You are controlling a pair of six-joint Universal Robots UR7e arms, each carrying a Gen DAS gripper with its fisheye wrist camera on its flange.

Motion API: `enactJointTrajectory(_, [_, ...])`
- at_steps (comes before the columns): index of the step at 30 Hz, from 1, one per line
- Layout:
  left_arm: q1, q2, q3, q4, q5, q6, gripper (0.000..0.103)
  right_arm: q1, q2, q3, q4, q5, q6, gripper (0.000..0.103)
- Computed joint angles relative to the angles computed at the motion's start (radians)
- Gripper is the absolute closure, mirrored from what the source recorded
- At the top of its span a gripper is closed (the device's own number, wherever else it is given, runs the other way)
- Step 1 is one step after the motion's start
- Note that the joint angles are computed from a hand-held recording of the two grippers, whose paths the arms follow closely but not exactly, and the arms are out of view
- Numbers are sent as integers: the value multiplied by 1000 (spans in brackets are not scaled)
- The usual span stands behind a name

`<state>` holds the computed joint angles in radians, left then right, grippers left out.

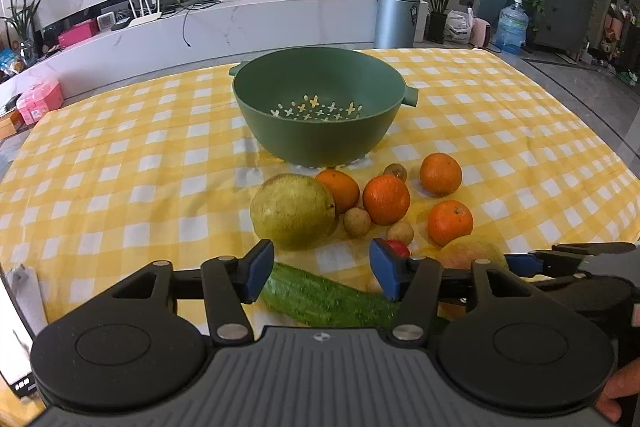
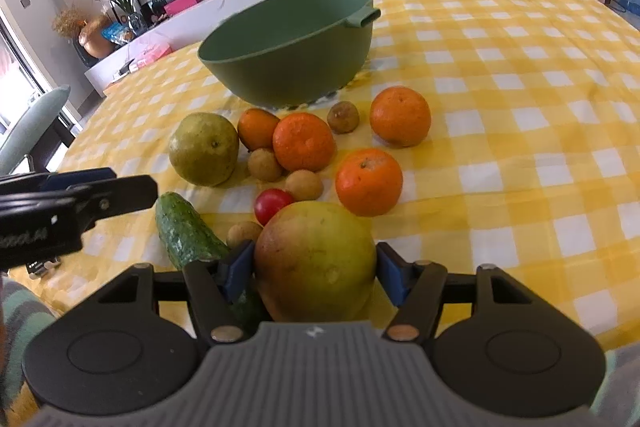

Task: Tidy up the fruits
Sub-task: 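Grasp the large pear with the right tool while the left tool grasps the other pear, then carry both pears over the green colander with both tools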

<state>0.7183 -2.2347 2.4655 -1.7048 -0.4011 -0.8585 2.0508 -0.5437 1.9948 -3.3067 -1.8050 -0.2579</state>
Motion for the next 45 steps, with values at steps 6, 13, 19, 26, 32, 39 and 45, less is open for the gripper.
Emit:
enactJointTrajectory(6, [98,64,4,-319,-41,298,24,4,-15,9,-50,10,-24,41])
enactJointTrajectory(13, [241,152,-16,-609,-161,536,22,7,-13,-48,-85,15,-61,41])
enactJointTrajectory(19, [335,214,-33,-781,-208,612,21,4,32,-155,-64,23,-75,41])
enactJointTrajectory(26, [438,280,-66,-893,-305,653,19,1,88,-239,-58,54,-90,41])
enactJointTrajectory(32, [477,326,-80,-957,-331,672,17,-4,110,-249,-50,57,-89,41])
enactJointTrajectory(39, [490,342,-82,-991,-340,674,20,-7,120,-249,-48,57,-97,41])
enactJointTrajectory(45, [453,324,-58,-1016,-282,659,21,-7,126,-259,-44,54,-99,41])
